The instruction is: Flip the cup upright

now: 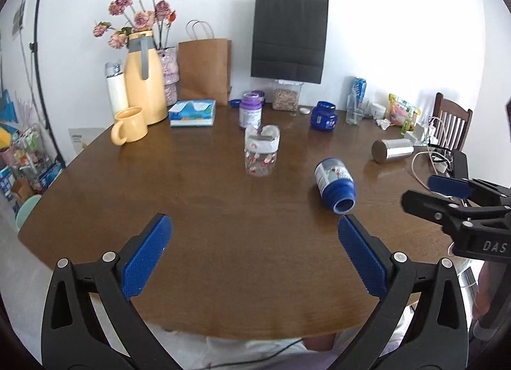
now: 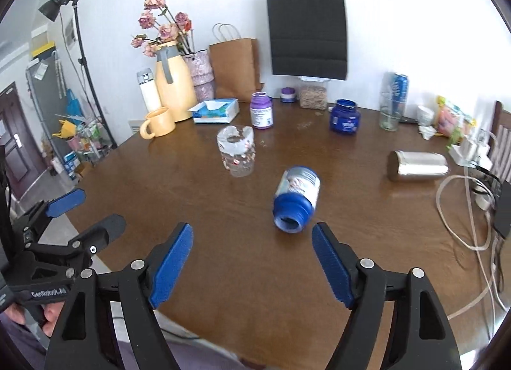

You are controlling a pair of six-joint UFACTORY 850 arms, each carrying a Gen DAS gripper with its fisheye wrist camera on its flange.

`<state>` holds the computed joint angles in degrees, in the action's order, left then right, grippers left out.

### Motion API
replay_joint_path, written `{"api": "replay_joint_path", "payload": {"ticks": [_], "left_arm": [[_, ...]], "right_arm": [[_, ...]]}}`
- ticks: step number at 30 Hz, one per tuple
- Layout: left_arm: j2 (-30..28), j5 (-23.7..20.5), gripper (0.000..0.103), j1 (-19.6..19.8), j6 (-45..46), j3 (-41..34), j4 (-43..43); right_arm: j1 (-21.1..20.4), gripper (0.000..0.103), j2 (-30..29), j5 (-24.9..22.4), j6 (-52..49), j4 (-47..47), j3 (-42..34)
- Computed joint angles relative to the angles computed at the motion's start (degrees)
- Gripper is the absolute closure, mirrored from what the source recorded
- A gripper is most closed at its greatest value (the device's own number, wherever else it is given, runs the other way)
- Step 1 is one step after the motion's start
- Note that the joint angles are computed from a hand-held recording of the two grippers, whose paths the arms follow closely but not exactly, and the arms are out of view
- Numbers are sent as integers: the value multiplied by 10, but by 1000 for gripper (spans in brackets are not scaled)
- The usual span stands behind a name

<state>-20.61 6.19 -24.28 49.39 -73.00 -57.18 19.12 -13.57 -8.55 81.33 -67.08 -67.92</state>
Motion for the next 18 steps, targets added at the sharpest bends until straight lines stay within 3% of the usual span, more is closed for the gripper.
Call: {"api": "replay_joint_path", "payload": {"ticks": [5,12,15,18], "left_arm": [[37,5,0,-3,-109,51,103],[61,27,0,-13,-74,90,82],[63,29,0,-13,-121,94,127],[68,41,0,-15,-147,101,157]], "right_arm": [[17,22,33,-21,58,-33,44],[46,22,44,-49,111,-60,78],[45,22,37,-49,89,-35,74],[48,22,39,-62,131,-75,76]]}}
